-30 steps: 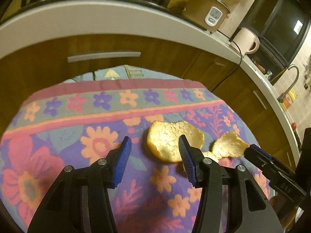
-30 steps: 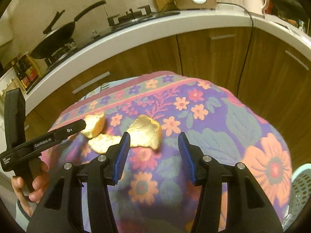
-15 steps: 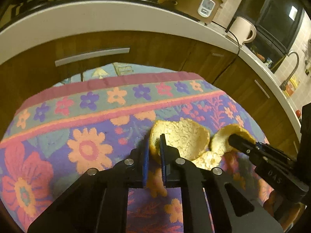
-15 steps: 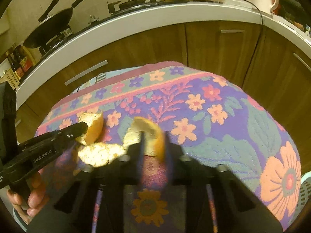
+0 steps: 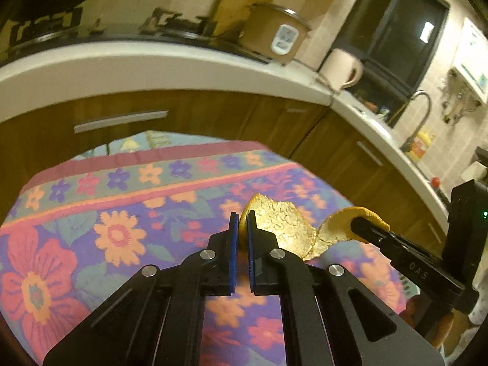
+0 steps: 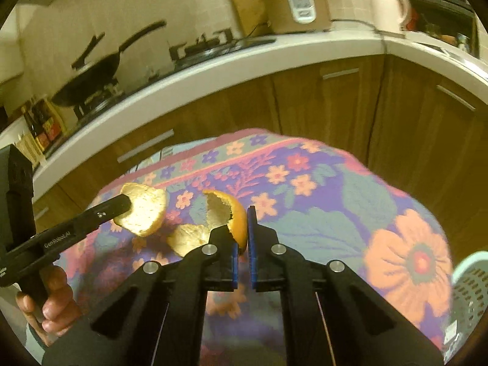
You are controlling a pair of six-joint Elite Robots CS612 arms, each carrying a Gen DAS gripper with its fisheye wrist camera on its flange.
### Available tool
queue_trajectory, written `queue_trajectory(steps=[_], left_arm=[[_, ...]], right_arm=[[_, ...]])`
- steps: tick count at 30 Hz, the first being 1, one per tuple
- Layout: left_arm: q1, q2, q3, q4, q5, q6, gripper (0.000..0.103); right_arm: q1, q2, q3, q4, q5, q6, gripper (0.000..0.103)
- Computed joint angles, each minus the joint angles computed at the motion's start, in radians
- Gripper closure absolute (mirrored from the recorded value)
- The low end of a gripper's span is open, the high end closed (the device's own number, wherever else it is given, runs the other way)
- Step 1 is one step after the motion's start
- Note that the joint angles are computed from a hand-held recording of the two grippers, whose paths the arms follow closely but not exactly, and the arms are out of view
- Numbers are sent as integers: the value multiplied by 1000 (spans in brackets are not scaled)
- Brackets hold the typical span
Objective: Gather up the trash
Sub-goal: 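Carry both peels over the blue basket and open both tools to drop them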
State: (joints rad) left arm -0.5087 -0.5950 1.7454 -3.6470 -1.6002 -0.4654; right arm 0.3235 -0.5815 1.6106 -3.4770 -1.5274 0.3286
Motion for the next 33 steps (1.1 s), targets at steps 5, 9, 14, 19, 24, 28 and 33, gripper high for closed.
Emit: queue_trajectory(steps=[5,9,14,19,24,28,33], left_arm=[[-36,-20,23,-43,-22,34,100],[-72,-27,31,-60,-43,57,100],[-117,-27,26,-58,-70,79,100],[-160,-21,11,-43,-89,102,100],[-205,-15,-8,-23,-109,129,100],[-236,-6,-28,10,-120,150,100],[-271,14,-65,60,-131,160,100]], right_arm=[[-21,-43,108,-121,-14,60,100],[-31,-70,182,-191,-50,82,100],[-54,-106,289,-295,-101,121,100],[-93,-130,390,-386,-126,168,100],[-123,-143,466,-410,-178,202,100],[-151,-138,522,-435,-188,248,100],[-181,-129,566,-446,-190,294,100]])
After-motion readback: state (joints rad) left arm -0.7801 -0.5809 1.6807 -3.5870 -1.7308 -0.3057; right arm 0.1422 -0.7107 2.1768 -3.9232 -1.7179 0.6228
